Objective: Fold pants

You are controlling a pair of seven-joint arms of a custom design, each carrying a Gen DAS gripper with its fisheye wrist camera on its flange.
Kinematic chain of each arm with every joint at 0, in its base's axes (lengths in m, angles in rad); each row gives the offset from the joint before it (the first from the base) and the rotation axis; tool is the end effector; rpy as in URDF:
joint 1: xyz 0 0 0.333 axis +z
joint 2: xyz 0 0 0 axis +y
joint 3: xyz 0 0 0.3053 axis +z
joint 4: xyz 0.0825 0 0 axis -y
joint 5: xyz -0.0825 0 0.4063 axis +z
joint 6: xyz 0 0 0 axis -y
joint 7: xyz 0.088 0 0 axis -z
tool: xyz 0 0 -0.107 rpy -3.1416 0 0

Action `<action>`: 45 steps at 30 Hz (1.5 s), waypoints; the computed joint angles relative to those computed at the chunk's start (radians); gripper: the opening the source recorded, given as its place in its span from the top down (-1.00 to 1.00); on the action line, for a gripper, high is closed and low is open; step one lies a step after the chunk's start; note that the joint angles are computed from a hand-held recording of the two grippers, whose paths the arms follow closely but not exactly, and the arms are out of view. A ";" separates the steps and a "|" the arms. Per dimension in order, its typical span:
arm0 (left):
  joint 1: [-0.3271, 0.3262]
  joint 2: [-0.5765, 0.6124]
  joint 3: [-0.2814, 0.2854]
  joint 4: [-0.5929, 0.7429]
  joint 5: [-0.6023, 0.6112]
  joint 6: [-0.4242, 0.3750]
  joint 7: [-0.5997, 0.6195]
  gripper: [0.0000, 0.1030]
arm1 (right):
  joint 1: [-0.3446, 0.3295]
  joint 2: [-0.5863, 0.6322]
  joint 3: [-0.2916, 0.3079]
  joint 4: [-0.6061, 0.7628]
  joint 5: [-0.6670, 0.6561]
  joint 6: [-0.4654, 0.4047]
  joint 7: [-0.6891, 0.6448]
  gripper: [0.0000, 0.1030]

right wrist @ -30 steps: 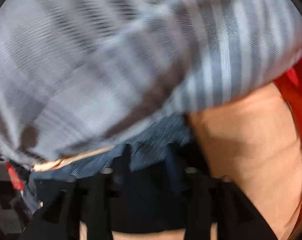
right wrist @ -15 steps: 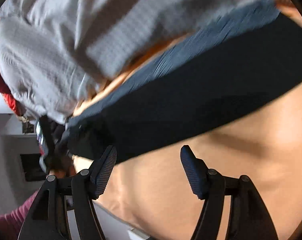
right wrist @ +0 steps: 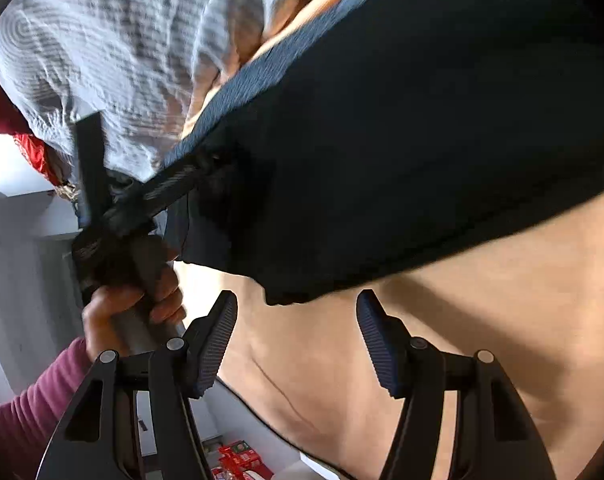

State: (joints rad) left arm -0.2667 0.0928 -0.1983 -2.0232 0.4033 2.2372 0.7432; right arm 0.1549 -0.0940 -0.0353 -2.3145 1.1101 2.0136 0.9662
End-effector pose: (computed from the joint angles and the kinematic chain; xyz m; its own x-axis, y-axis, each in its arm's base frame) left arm 0.5441 -0.2581 0.3965 0.1539 -0.9761 -0.1536 -0.9507 -0.1039 -0.2922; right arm 0.5009 0.1134 0.3680 0.0978 -0.5737 -0.8132 -0.9952 -0.0560 -0.0802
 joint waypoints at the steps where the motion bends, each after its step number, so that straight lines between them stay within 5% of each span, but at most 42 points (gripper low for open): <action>1: 0.005 -0.021 0.002 -0.028 -0.009 0.007 0.009 -0.83 | 0.010 0.002 0.009 -0.003 0.012 0.010 -0.011 -0.19; 6: 0.046 -0.074 0.009 -0.137 -0.058 0.087 0.034 -0.83 | 0.037 0.031 0.031 0.028 0.053 0.041 -0.005 -0.07; 8: 0.050 -0.084 0.003 -0.150 -0.038 0.084 0.026 -0.83 | 0.039 0.057 0.035 0.052 0.041 0.044 0.017 0.36; 9: 0.052 -0.086 0.000 -0.151 -0.034 0.080 0.027 -0.83 | 0.037 0.064 0.038 0.062 0.021 0.042 0.043 0.85; 15: 0.070 -0.131 -0.010 -0.216 -0.046 0.119 0.028 -0.84 | 0.042 0.010 0.039 0.013 -0.071 0.023 0.065 0.94; 18: 0.066 -0.159 -0.023 -0.221 -0.067 0.090 0.048 -0.83 | 0.044 -0.060 0.032 -0.030 -0.179 0.032 0.077 0.93; 21: 0.058 -0.200 -0.039 -0.257 -0.114 0.138 0.084 -0.83 | 0.033 -0.122 0.018 -0.032 -0.291 0.161 0.104 0.92; 25: 0.035 -0.165 -0.065 -0.242 -0.164 0.147 0.104 -0.83 | 0.016 -0.069 0.004 0.046 -0.472 0.318 0.192 0.92; 28: 0.012 -0.144 -0.078 -0.260 -0.120 0.123 0.070 -0.83 | -0.016 -0.011 0.011 0.075 -0.610 0.336 0.254 0.95; 31: -0.003 -0.175 -0.087 -0.309 -0.030 0.149 0.045 -0.83 | -0.004 -0.028 -0.024 0.026 -0.484 0.372 0.135 0.96; 34: -0.006 -0.196 -0.083 -0.337 -0.056 0.165 0.056 -0.84 | 0.005 -0.040 -0.014 0.009 -0.506 0.414 0.142 0.95; 39: 0.000 -0.176 -0.083 -0.312 -0.058 0.126 0.071 -0.86 | -0.016 0.014 -0.040 0.074 -0.396 0.294 0.152 0.94; 42: -0.009 -0.089 -0.081 -0.188 -0.060 0.053 0.074 -0.86 | -0.046 0.029 -0.051 0.110 -0.331 0.178 0.120 0.91; 44: -0.018 -0.073 -0.070 -0.145 -0.090 0.005 0.080 -0.85 | -0.078 0.009 -0.068 0.101 -0.257 0.108 0.083 0.69; 45: -0.022 -0.070 -0.066 -0.134 -0.098 0.000 0.083 -0.85 | -0.091 -0.013 -0.074 0.082 -0.237 0.104 0.066 0.30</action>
